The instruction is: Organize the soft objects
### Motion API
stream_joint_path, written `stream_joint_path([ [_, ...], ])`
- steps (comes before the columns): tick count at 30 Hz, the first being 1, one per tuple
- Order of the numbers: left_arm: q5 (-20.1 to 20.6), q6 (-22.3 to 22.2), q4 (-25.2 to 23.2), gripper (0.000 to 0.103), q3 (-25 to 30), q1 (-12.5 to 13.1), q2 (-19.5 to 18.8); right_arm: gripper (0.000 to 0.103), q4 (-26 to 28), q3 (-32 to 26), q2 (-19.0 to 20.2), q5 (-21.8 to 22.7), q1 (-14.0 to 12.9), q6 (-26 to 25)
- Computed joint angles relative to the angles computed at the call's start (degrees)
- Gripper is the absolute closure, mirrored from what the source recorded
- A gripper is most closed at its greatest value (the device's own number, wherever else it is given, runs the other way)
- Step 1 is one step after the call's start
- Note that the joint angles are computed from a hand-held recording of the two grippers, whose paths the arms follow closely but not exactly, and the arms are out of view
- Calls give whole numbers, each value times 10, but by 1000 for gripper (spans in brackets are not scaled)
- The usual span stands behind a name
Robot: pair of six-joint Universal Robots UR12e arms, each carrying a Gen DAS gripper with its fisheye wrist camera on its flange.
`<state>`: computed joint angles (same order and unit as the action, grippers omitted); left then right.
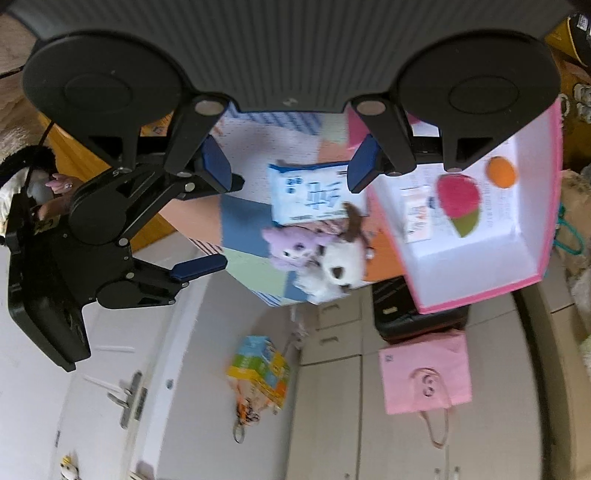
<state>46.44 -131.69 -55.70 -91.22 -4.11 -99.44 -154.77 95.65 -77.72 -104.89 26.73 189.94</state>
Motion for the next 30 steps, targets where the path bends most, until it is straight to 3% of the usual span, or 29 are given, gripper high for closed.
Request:
stream_joint_path([
  [11,65,-35,36,39,3,-52,-26,13,-36,42,-5,44,-17,-34],
  [17,116,-67,49,52,20,-75,-52,13,-52,40,15,46,-23,-84],
  [20,131,-79,47,56,29,-81,-62,13,-61,37,28,51,-29,-100],
  [30,139,-112,27,56,46,-86,-77,14,-51,16,63,90,-52,-159],
])
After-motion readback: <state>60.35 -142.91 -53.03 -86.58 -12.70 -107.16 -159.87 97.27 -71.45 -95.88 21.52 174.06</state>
